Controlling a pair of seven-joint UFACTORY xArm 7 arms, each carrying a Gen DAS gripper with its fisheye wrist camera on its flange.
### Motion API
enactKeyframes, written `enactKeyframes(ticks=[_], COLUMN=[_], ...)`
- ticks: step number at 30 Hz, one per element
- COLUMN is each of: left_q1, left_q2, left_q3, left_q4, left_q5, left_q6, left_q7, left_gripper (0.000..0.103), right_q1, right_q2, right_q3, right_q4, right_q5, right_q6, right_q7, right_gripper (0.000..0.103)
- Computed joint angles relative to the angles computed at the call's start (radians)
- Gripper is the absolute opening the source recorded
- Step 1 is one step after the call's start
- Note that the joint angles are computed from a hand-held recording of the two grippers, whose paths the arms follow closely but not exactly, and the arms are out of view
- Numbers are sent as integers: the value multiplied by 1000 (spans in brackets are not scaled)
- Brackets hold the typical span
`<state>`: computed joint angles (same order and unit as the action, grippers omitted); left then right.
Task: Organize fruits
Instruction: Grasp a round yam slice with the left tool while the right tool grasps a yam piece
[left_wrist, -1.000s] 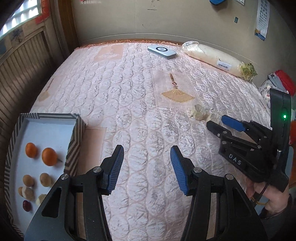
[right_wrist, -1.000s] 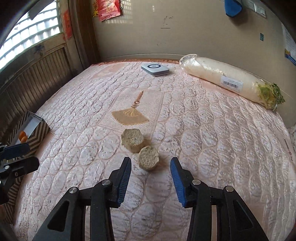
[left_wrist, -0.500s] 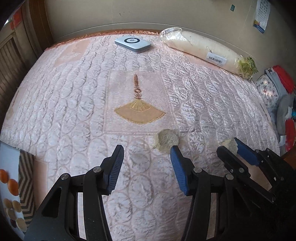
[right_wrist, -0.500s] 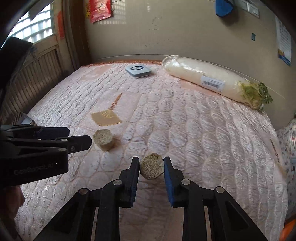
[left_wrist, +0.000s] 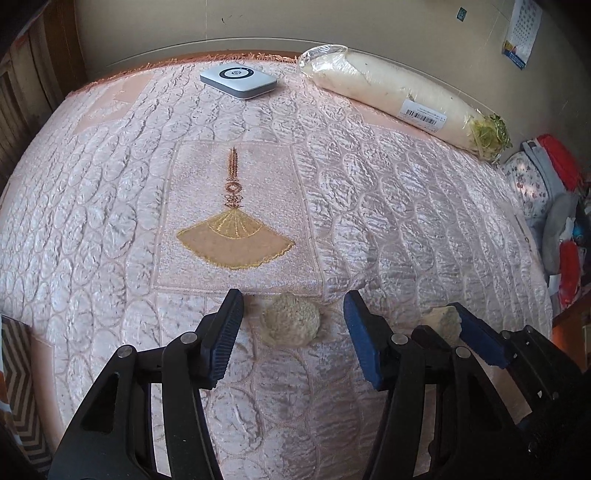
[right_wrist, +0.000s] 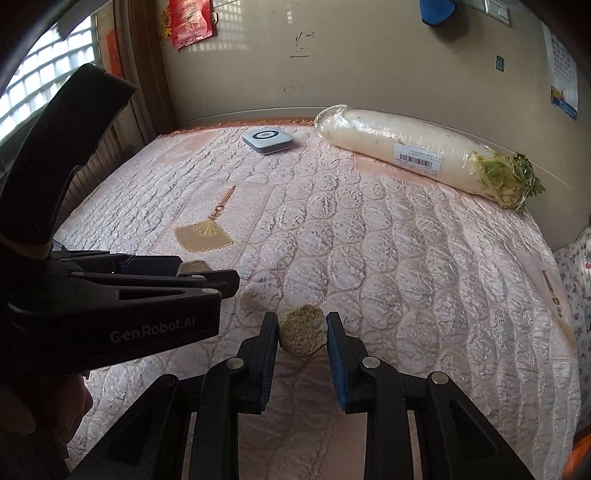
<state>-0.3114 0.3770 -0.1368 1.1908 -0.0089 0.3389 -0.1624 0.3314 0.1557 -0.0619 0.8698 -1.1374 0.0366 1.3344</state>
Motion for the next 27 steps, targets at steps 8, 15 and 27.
enactKeyframes(ticks=[8, 15, 27], left_q1=[-37, 16, 49], left_q2=[-4, -44, -327], left_q3=[41, 8, 29], left_q4=[-10, -74, -408], left_q5=[80, 69, 59], left_q6=[-4, -43, -148], left_q7=[-34, -3, -8], left_gripper=[51, 30, 30], right_q1=[6, 37, 11], right_q2=[7, -17, -101], right_q3=[-6, -23, 138], right_q4=[-5, -21, -58], right_q5=[48, -2, -183], right_q6=[-13, -12, 69], right_q7=[-46, 21, 275], right_gripper=[25, 25, 25])
